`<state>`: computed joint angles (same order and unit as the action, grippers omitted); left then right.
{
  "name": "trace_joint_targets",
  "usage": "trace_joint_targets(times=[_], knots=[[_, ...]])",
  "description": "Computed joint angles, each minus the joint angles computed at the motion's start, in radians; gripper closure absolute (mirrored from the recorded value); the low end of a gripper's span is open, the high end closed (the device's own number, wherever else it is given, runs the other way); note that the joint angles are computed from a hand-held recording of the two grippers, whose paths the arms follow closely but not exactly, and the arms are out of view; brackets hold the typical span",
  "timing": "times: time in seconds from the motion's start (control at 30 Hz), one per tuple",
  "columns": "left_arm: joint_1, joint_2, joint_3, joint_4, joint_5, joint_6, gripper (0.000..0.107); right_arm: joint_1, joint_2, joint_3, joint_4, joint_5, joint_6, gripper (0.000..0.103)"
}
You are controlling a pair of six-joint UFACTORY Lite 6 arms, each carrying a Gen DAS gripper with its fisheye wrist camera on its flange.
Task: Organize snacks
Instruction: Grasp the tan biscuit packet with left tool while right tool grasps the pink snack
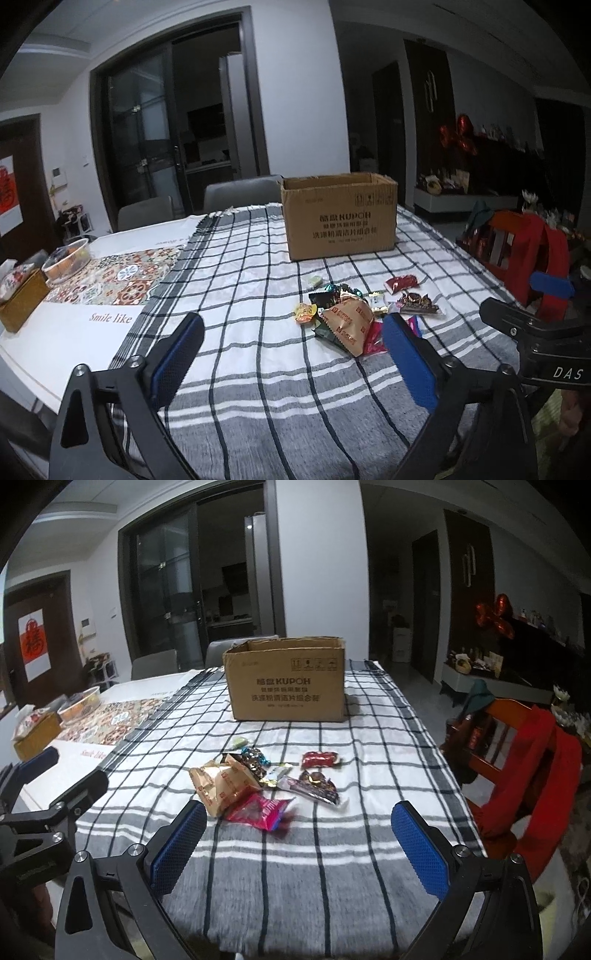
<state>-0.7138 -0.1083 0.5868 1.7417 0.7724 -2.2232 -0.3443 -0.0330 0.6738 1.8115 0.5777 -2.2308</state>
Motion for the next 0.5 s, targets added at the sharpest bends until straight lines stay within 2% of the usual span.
trace_joint_targets(times=[0.17, 0.27, 0.5], knots=[[0.110, 0.074, 0.060, 0.125, -0.138, -0.015, 0.017, 0.050, 0.138, 0.119, -0.048, -0.009, 0.062, 0.009], [0.181, 0.141, 0.116, 0.215, -0.231, -0.034, 0.022, 0.077, 0.222, 0.189, -0.073, -0.014, 0.099, 0.016], [0.294, 0.289, 0.233, 0.490, -0.372, -0.177, 0.028, 0.137, 0.402, 0.348, -0.177, -0.043, 0.229, 0.028]])
